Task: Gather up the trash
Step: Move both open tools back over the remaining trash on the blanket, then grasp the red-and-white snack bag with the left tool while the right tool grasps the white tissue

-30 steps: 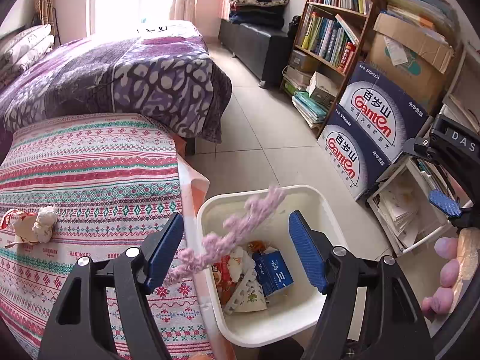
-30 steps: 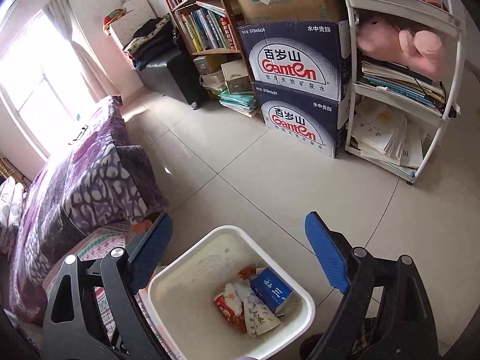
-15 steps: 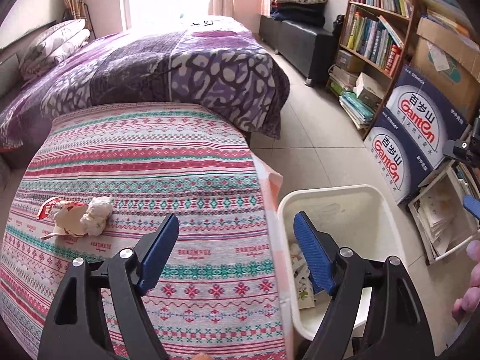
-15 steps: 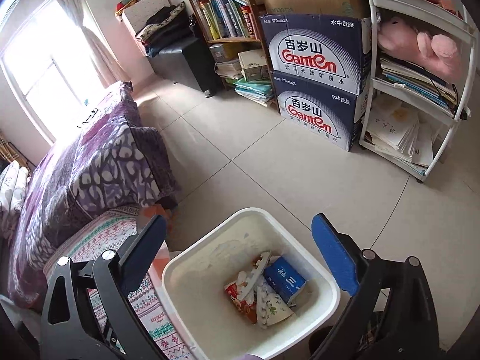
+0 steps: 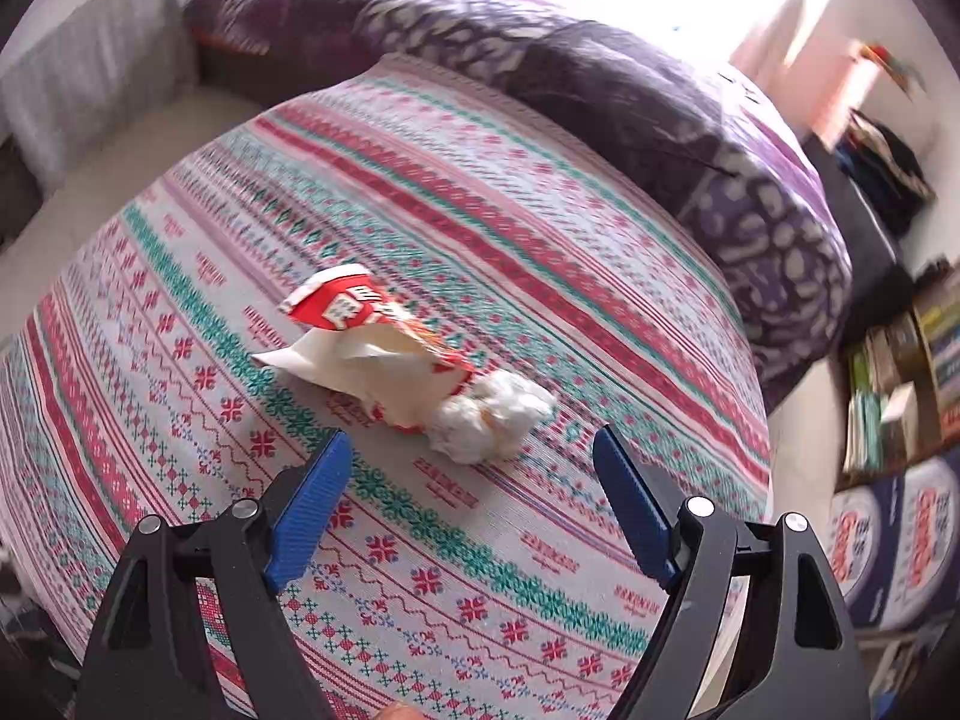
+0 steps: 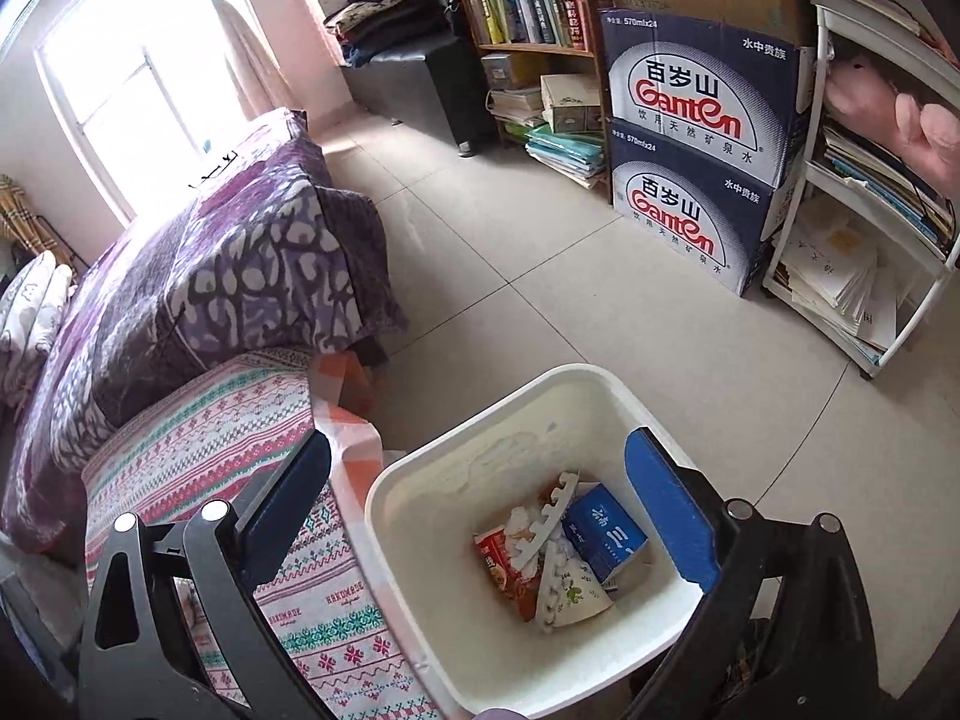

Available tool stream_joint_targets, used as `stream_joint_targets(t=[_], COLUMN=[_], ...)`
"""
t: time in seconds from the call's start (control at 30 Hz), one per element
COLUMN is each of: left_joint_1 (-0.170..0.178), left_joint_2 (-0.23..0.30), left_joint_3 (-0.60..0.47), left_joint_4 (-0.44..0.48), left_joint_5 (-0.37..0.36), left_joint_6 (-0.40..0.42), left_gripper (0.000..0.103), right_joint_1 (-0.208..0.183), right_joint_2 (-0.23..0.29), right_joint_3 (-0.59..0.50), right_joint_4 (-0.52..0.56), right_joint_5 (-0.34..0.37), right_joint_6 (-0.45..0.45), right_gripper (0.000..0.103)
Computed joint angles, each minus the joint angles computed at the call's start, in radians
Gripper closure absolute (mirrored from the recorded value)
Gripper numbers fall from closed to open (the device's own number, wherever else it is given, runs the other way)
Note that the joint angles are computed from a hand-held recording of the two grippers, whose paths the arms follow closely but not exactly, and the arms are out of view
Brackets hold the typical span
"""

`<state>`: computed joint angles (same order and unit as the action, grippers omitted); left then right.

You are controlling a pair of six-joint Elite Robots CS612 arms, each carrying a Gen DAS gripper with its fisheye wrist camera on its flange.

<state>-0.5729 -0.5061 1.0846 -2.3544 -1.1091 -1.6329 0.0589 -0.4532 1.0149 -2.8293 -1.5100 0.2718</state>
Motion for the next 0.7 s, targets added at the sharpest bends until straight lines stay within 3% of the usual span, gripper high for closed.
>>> stream_joint_targets(t=[0.13,0.2,0.37,0.43,0.47,0.57,0.6,0.7], left_joint_1=[0.033,0.049,0.071,0.078,0.083,0.091,0.091,0.086], left_joint_2=[-0.018,-0.018,-0.004,-0.005,-0.005,-0.016,-0.023,-0.052], left_joint_3=[0.061,0.09,0.13,0.143,0.153,0.187,0.199,0.228], left_joint_4=[-0.051,-0.122,-0.292,-0.318,-0.35,-0.417,-0.422,-0.41], left_joint_5=[-0.056,-0.098,-0.154,-0.169,-0.19,-0.215,-0.208,-0.173], left_joint_6=[-0.153,-0.2,-0.206,-0.184,-0.159,-0.103,-0.079,0.009], left_gripper=[0.023,0.023,0.023,0.033,0.049,0.065,0.078,0.079], right_joint_1=[0.013,0.02,0.039,0.046,0.05,0.061,0.066,0.077], right_joint_2=[0.008,0.012,0.024,0.027,0.029,0.032,0.034,0.036], right_joint_3=[-0.011,-0.02,-0.04,-0.044,-0.047,-0.051,-0.051,-0.052], right_joint_4=[0.012,0.023,0.049,0.055,0.058,0.067,0.071,0.091], right_joint_5=[-0.007,-0.009,-0.015,-0.019,-0.019,-0.016,-0.013,0.013], right_joint_6=[-0.035,-0.057,-0.111,-0.128,-0.138,-0.167,-0.177,-0.206], right_gripper=[0.009,0.009,0.009,0.009,0.009,0.009,0.009,0.009])
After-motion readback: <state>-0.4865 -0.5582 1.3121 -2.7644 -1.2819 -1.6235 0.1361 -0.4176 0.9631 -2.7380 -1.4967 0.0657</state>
